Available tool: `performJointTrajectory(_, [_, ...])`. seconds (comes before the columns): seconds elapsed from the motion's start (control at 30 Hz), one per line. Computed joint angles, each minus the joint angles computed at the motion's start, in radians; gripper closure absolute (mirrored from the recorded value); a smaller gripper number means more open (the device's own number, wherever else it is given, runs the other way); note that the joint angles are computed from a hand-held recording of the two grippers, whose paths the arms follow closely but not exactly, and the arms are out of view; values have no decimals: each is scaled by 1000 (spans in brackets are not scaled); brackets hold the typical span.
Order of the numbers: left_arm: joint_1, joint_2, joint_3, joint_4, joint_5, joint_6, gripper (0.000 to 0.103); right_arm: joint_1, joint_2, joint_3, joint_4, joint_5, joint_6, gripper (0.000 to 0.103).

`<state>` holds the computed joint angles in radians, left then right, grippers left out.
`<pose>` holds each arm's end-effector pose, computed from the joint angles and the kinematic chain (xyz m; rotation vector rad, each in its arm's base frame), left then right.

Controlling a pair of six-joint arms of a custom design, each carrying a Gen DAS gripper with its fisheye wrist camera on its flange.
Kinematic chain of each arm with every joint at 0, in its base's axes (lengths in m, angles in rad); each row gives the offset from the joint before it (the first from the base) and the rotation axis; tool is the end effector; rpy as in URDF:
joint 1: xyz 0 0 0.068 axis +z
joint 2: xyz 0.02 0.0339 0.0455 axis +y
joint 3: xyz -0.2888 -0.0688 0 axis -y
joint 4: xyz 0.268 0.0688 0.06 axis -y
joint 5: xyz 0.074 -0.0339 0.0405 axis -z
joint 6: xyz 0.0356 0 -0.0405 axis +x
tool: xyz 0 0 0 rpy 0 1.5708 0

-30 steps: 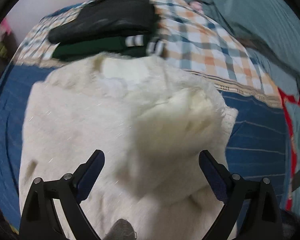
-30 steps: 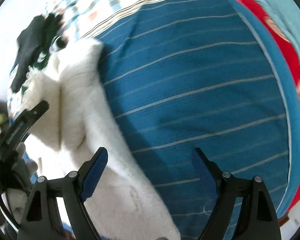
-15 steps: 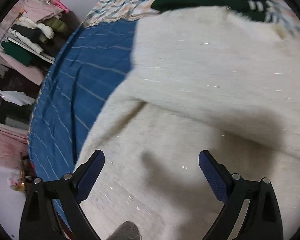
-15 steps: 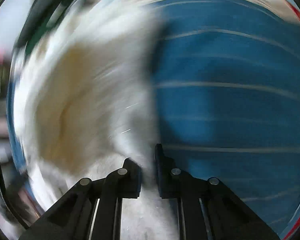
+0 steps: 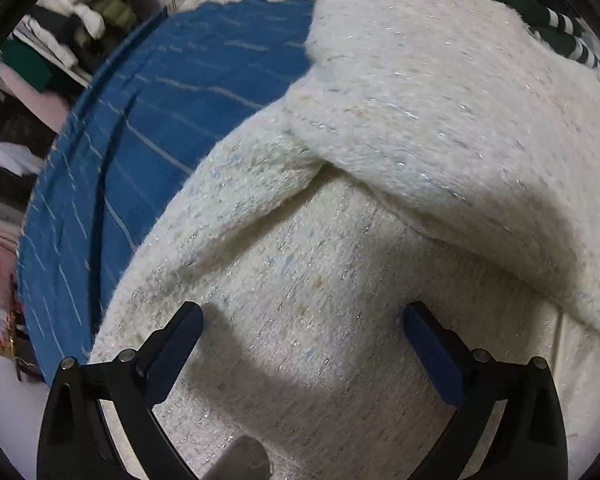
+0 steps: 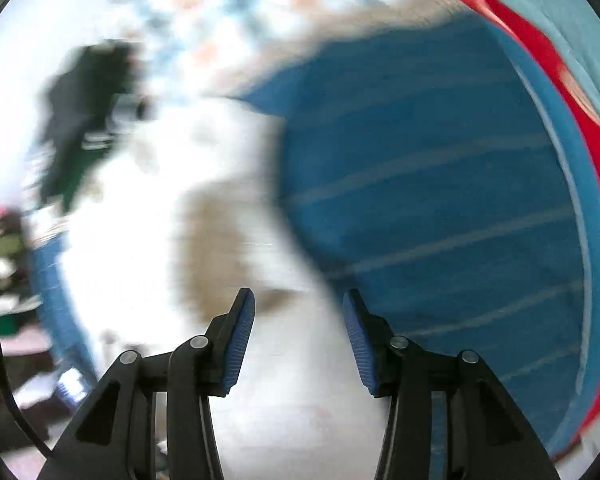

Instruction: Fold large clothes

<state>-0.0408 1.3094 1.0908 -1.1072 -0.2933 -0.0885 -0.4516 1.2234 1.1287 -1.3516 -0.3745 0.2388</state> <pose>0.2464 0.0002 0.2881 -0.1199 2.8507 0.3978 0.1923 -0.0788 0.3131 0.9596 2.7709 0.5330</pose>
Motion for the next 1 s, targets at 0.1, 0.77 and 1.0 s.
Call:
performJointTrajectory(0.1, [-19, -10, 44, -60, -41, -33, 0, 153, 19, 18, 78, -151, 23, 55])
performJointTrajectory(0.77, [146, -75, -51, 7, -82, 157, 0, 274, 342, 100, 149, 76, 177, 98])
performJointTrajectory(1.0, [180, -50, 152, -127, -7, 149, 0, 419, 161, 207, 179, 261, 200, 97])
